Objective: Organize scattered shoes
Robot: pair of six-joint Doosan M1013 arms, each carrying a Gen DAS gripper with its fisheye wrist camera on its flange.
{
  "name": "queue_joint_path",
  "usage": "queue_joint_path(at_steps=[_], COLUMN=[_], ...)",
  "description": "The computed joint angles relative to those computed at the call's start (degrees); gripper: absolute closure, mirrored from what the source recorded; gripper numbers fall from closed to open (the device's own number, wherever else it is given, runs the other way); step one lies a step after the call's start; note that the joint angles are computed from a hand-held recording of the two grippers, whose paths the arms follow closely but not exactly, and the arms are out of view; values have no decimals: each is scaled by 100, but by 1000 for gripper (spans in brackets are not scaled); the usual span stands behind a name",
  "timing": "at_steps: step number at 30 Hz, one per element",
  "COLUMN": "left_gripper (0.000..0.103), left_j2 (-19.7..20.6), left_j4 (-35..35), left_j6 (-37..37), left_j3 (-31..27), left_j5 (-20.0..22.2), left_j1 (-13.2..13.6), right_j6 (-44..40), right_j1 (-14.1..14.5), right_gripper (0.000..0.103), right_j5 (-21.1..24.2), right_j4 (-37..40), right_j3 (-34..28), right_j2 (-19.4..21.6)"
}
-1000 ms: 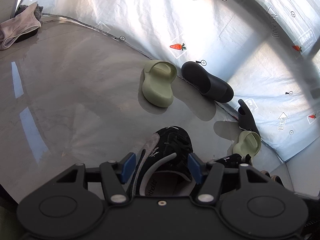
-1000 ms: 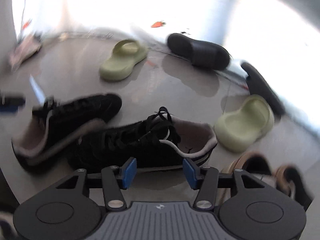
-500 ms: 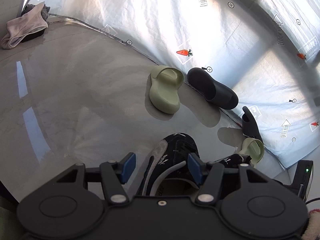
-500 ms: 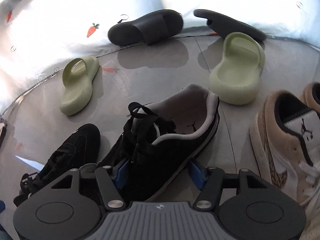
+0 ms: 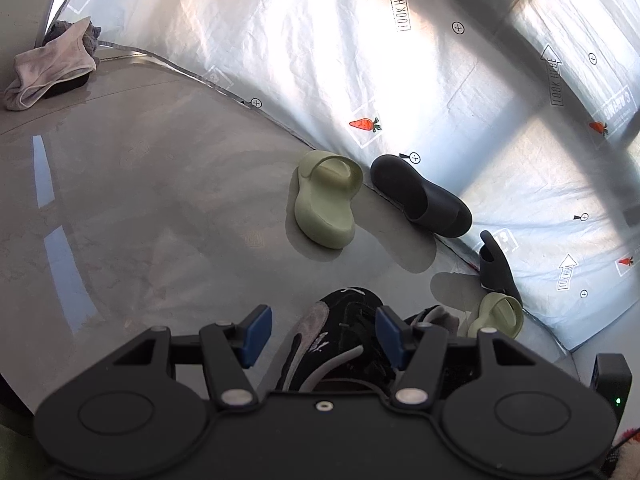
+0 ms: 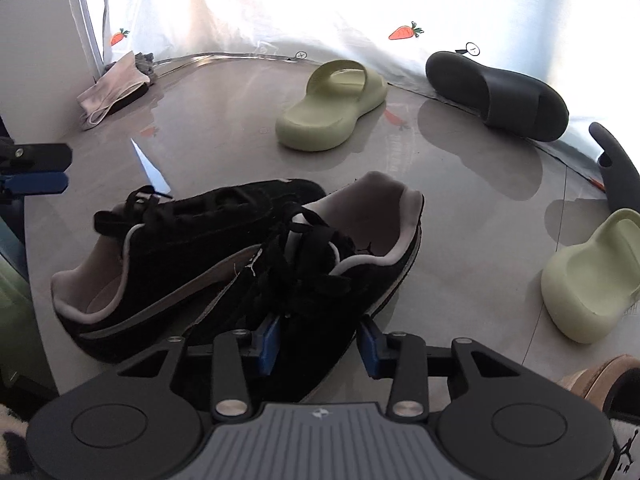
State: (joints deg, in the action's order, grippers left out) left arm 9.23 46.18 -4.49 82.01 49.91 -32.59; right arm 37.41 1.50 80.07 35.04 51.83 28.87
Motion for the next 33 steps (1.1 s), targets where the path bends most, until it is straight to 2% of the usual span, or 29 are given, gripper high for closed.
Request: queue_joint_path(at_steps=[5, 7, 9, 11, 13, 15, 19, 26, 29, 31, 33], left_gripper=[44, 44, 44, 44, 44, 44, 44, 44, 44, 44, 44], left_j2=[-6, 10, 36, 35, 36, 30, -58, -131, -131, -119, -123], left_j4=[63, 134, 182, 293, 286, 316, 435, 653, 683, 703, 721], left_j6=[3, 141, 265, 210, 185, 136, -119, -374, -418, -478, -474], left_j3=[-11, -55, -96, -81, -88, -85, 23, 90, 78, 50, 49], left_j5=[97, 305, 541, 688, 814, 951, 1126, 1706, 1790, 1863, 1852], left_j1=[-6, -44, -80, -110, -109, -116, -166, -309, -324, -337, -351], right_j6=[439, 162, -523, -1175, -1376, -1493, -1357, -1613, -1937, -1849, -1619], right_j1=[-43, -55, -80, -123, -81, 1, 225, 615, 800, 947, 1000], right_gripper=[52, 52, 52, 58, 101, 100, 100, 101, 101, 102, 102], right_j5=[-174, -566, -1069, -747, -223, 266, 624, 988, 806, 752, 1049], right_j4=[151, 231, 449, 722, 709, 663, 582, 769, 708, 576, 564], right_j3=[92, 343, 747, 836, 755, 692, 675, 211, 11, -287, -752], right_j2=[-87, -282, -585, -703, -670, -619, -511, -236, -125, 75, 335])
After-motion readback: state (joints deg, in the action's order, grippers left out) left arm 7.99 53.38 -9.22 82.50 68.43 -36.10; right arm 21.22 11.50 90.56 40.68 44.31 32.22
